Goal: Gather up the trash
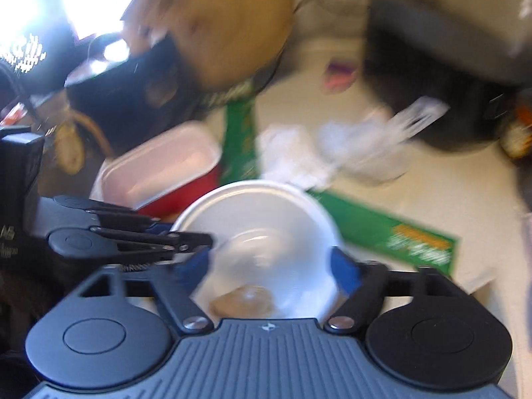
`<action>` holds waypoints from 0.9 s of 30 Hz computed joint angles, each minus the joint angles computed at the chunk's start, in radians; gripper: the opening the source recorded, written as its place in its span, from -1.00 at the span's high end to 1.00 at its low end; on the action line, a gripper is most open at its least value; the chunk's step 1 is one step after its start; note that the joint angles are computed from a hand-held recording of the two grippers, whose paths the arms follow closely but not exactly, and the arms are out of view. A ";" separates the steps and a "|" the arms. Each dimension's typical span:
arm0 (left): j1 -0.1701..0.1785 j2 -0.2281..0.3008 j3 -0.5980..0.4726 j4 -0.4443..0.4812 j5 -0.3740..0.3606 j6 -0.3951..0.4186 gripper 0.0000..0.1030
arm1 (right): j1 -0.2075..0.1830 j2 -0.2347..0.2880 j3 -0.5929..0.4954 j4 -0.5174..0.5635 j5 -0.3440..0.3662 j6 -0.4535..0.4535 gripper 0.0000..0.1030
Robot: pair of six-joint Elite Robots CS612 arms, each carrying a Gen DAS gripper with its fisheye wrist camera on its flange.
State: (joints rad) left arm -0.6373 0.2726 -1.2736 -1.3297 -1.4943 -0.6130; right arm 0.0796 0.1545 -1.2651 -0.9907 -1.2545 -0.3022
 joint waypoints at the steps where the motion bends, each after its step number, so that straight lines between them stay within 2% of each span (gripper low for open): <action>1: 0.002 0.006 -0.013 -0.005 -0.002 -0.028 0.65 | 0.008 -0.026 0.046 0.046 -0.001 -0.016 0.07; 4: 0.009 0.028 -0.065 -0.042 0.000 -0.096 0.63 | 0.027 -0.088 0.165 0.167 -0.027 -0.068 0.11; 6: 0.012 0.041 -0.098 -0.063 0.007 -0.121 0.62 | 0.042 -0.116 0.227 0.225 -0.075 -0.088 0.11; 10: 0.012 0.058 -0.149 -0.068 0.028 -0.144 0.62 | 0.060 -0.148 0.322 0.258 -0.165 -0.033 0.11; 14: 0.014 0.073 -0.187 -0.043 0.038 -0.161 0.62 | 0.065 -0.182 0.416 0.297 -0.170 0.004 -0.11; 16: 0.016 0.080 -0.201 -0.028 0.033 -0.172 0.62 | 0.064 -0.197 0.453 0.326 -0.152 0.021 -0.11; 18: 0.019 0.085 -0.209 -0.022 0.024 -0.180 0.62 | 0.061 -0.202 0.459 0.340 -0.131 0.043 -0.04; 21: 0.021 0.089 -0.213 -0.029 0.012 -0.177 0.62 | 0.059 -0.193 0.421 0.320 -0.109 0.063 0.17; 23: 0.022 0.089 -0.211 -0.045 -0.002 -0.166 0.62 | 0.053 -0.193 0.396 0.294 -0.082 0.079 0.38; 24: 0.023 0.088 -0.208 -0.053 -0.010 -0.159 0.62 | 0.050 -0.193 0.384 0.277 -0.071 0.084 0.42; 25: 0.023 0.088 -0.206 -0.060 -0.019 -0.151 0.62 | 0.046 -0.193 0.372 0.261 -0.060 0.092 0.65; 26: 0.022 0.087 -0.202 -0.067 -0.026 -0.144 0.62 | 0.043 -0.194 0.361 0.245 -0.053 0.098 0.78; 27: 0.022 0.085 -0.197 -0.072 -0.034 -0.138 0.62 | 0.040 -0.196 0.352 0.229 -0.050 0.103 0.78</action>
State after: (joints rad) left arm -0.6152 0.3579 -1.4705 -1.4013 -1.5284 -0.7515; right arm 0.1192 -0.0417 -0.9127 -0.7620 -1.3043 -0.1990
